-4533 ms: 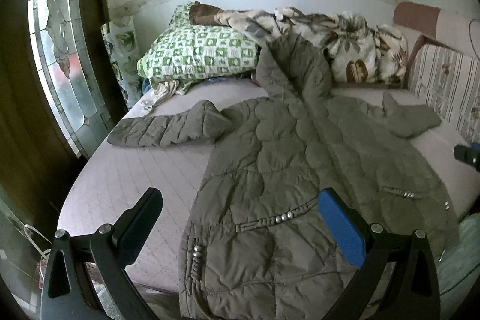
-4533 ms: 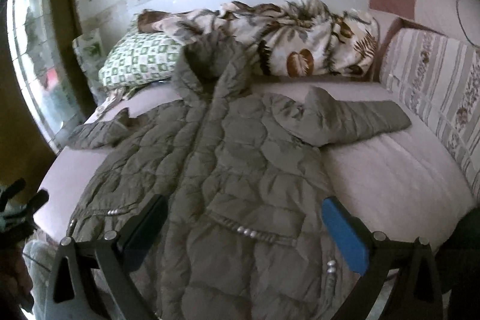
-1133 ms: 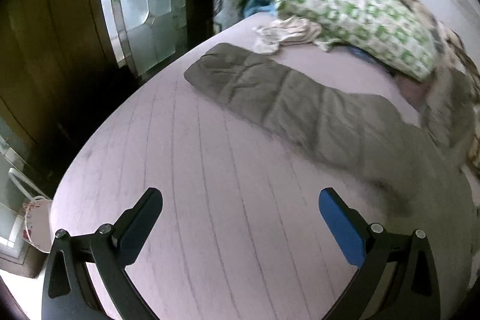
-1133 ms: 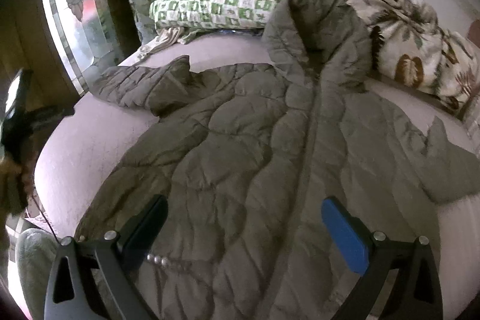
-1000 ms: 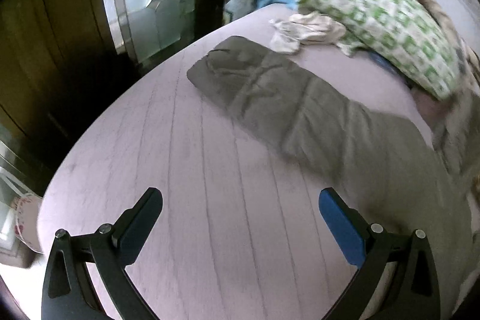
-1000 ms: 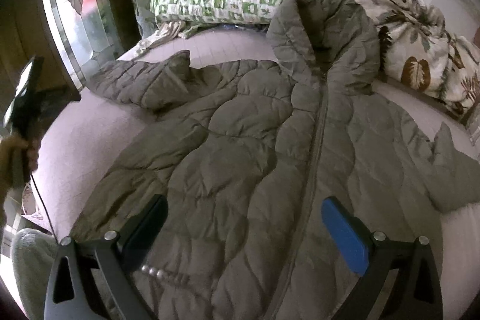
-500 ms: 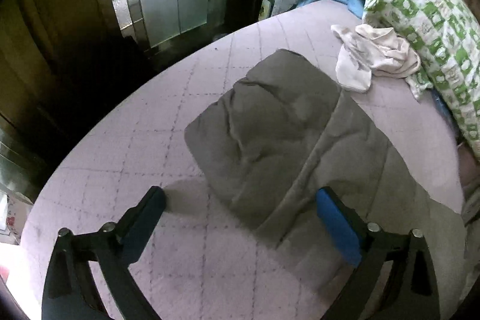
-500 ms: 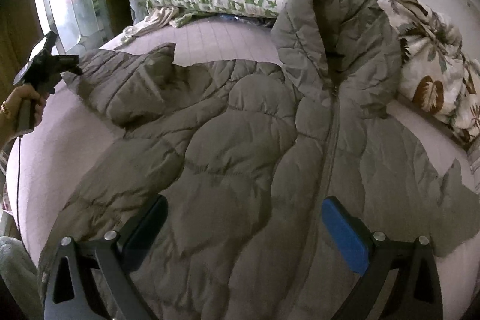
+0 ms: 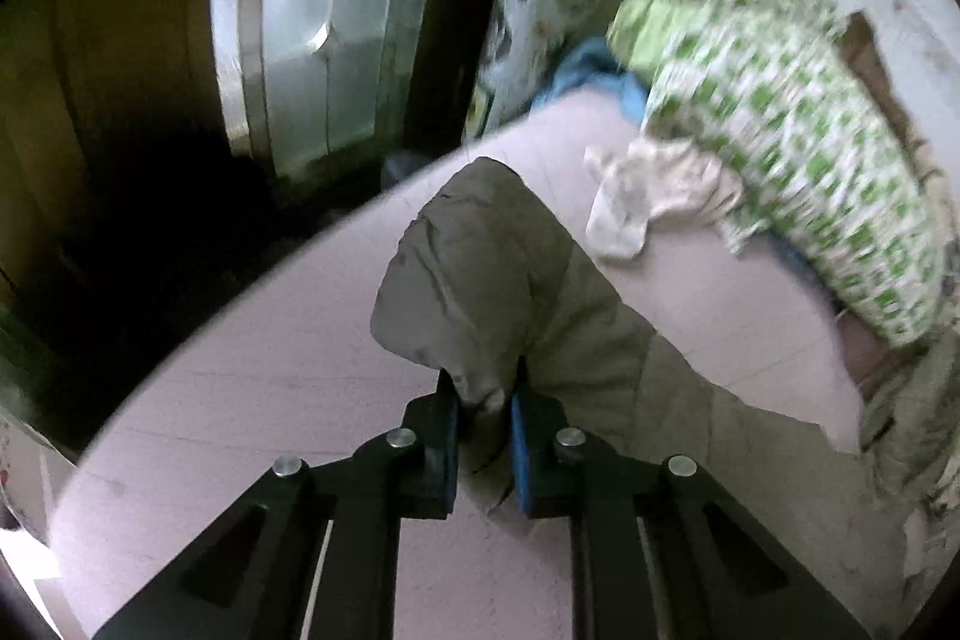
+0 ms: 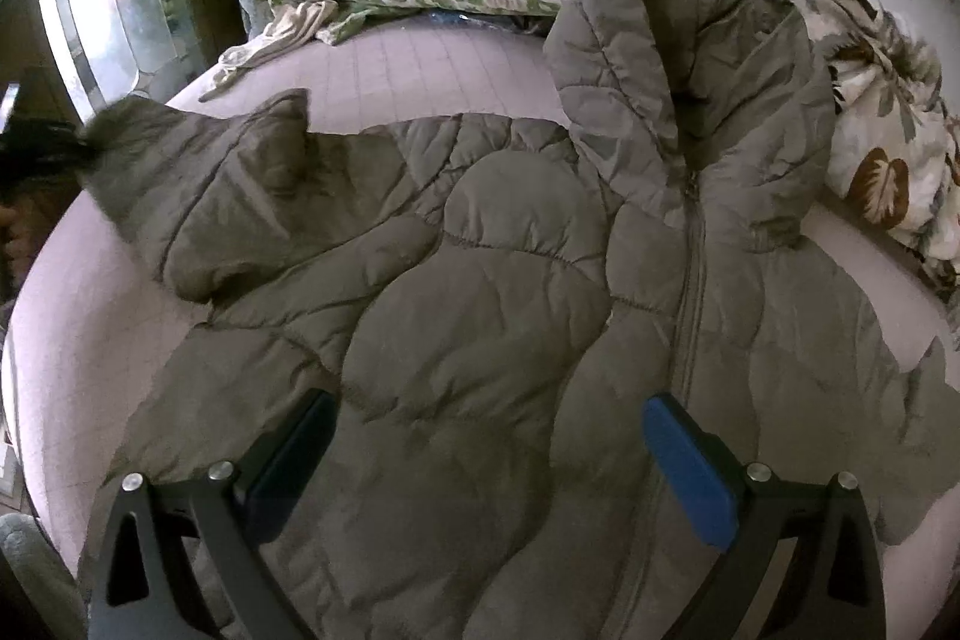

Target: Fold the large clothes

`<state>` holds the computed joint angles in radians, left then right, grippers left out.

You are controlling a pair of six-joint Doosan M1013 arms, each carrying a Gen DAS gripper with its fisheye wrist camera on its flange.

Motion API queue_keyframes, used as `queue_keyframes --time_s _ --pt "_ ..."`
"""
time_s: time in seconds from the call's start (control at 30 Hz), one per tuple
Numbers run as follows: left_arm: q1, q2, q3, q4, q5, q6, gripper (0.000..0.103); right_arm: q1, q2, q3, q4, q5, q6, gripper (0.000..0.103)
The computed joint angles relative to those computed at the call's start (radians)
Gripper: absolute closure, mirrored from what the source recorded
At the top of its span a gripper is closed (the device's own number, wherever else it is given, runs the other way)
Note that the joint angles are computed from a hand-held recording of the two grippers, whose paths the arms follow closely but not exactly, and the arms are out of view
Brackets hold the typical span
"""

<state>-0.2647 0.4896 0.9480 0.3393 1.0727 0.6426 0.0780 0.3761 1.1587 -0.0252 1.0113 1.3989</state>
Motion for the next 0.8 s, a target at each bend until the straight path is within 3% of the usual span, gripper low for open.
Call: queue_keyframes --time_s 0.13,0.23,0.27,0.37,0.57,0.8 --pt "-0.004 -0.074 0.064 0.021 -0.077 0.013 0.088 -0.002 0.03 -0.031 -0.028 0.025 0.023 0.0" --pt "-0.026 -0.1 0.076 0.059 -0.092 0.037 0.088 0.003 0.073 -0.069 -0.072 0.086 0.046 0.0" --pt "-0.032 -0.102 0.075 0.069 -0.097 0.043 0.089 -0.001 0.098 -0.088 -0.059 0.132 0.032 0.0" --pt "-0.066 -0.124 0.078 0.1 -0.126 0.074 0.089 -0.028 0.113 -0.108 0.033 0.16 0.035 0.0" --pt "-0.137 -0.125 0.035 0.079 -0.171 0.2 0.089 -0.081 0.039 -0.052 0.113 0.119 0.044 0.0" --pt "-0.235 -0.037 -0.095 -0.035 -0.108 0.425 0.089 -0.162 -0.072 0.054 0.08 0.016 0.036 0.0"
